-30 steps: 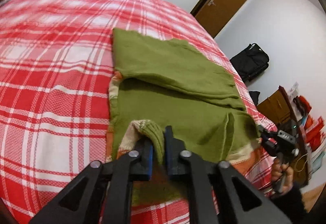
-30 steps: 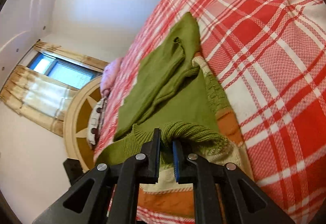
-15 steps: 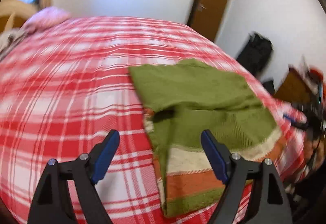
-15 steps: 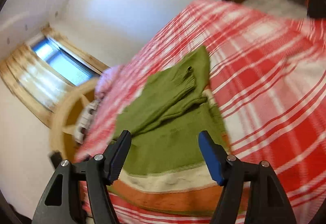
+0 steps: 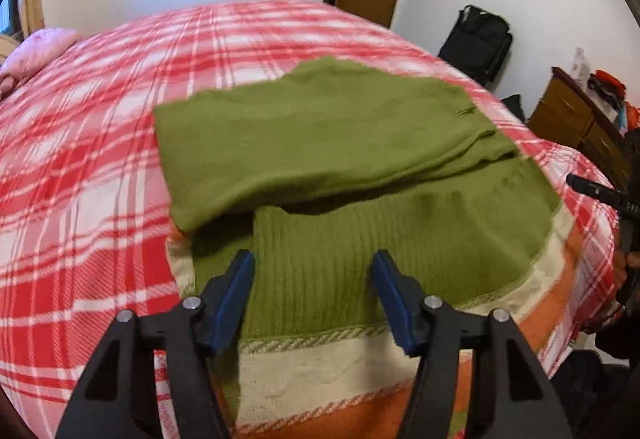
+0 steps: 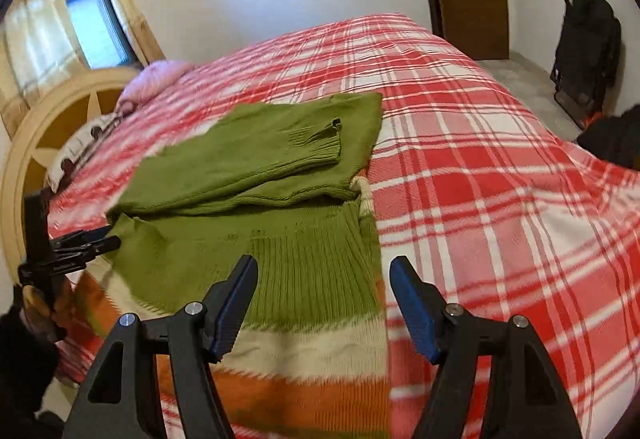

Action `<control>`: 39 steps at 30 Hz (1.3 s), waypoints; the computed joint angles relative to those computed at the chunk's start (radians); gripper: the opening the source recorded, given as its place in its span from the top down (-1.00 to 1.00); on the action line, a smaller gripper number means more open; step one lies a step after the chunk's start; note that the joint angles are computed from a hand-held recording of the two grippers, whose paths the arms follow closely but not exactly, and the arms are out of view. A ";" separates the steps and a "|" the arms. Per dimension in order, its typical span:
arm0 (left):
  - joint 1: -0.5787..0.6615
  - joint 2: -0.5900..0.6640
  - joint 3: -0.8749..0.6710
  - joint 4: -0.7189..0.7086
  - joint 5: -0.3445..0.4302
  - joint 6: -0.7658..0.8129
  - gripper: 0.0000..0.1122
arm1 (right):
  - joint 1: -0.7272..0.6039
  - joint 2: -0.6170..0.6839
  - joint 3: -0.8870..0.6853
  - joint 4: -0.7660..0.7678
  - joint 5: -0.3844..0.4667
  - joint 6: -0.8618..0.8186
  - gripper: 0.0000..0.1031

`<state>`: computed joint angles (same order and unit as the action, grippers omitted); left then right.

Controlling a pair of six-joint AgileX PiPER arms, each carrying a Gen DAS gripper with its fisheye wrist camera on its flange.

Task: Fold small clothes

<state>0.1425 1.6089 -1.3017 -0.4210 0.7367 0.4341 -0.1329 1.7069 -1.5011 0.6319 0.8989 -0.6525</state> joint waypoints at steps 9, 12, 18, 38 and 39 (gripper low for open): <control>0.063 0.011 0.005 -0.143 0.056 0.075 -0.21 | 0.152 0.082 -0.018 -0.267 -0.143 0.077 0.14; 0.065 0.027 -0.012 -0.162 0.068 0.078 -0.23 | 0.163 0.057 0.000 -0.291 -0.148 0.083 0.72; 0.073 0.018 -0.005 -0.182 0.084 0.067 0.59 | 0.137 -0.025 0.059 -0.226 -0.141 0.049 0.84; 0.078 -0.126 0.016 -0.143 0.002 -0.081 0.79 | 0.242 -0.168 0.029 -0.349 -0.293 0.167 0.84; 0.081 -0.118 -0.006 -0.144 -0.002 -0.090 0.79 | 0.254 -0.155 0.004 -0.365 -0.293 0.177 0.84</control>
<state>0.2237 1.4910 -1.3074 -0.5646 0.7352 0.3439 0.1211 1.5515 -1.4967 0.2666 0.6058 -0.4752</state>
